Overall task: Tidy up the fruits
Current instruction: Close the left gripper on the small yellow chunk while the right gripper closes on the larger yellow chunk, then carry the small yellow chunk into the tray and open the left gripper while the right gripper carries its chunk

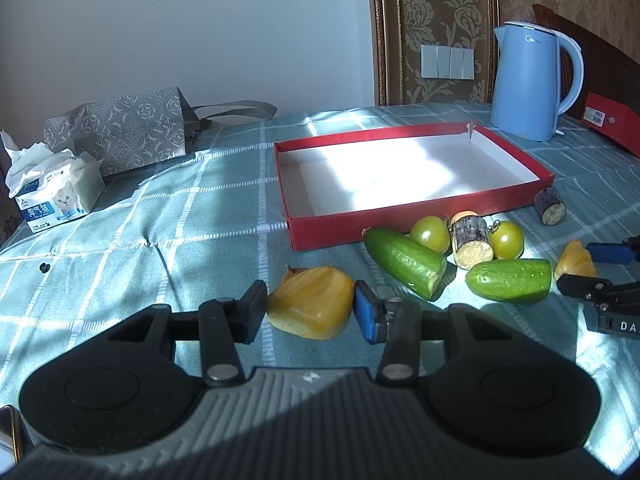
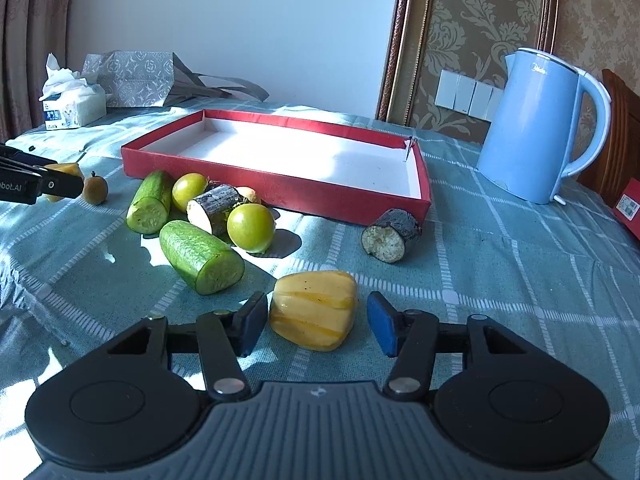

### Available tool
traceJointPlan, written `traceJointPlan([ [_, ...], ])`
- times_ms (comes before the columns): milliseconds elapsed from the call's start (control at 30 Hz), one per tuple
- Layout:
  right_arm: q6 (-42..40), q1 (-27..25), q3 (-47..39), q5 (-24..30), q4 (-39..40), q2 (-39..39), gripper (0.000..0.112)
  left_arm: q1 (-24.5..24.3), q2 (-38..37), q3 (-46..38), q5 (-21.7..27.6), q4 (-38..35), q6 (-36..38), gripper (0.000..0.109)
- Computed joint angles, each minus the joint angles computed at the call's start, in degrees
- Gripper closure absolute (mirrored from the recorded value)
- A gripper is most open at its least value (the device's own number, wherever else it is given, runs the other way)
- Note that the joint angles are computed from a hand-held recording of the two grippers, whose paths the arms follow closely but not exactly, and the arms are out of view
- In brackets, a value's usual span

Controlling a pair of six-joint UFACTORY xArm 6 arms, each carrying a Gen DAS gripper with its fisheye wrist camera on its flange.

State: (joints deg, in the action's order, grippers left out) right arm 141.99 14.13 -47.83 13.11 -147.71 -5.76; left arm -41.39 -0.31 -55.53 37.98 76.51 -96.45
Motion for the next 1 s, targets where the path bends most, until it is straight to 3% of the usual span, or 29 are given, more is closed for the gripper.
traceJointPlan([
  [333,3.2,0.1,-0.6,-0.2,-2.3,0.6,0.065,0.3,-0.6,0.4,-0.4,0.0,-0.5,0.066],
  [567,10.9,0.2,2.3,1.5,-7.7,-2.5,0.065,0.0,-0.7,-1.0,-0.5,0.7,0.3,0.066],
  [1000,17.9,-1.4,8.4,3.2,-14.5,-11.4,0.065,3.0,11.3,-18.4,-0.9,-3.5,9.7,0.066],
])
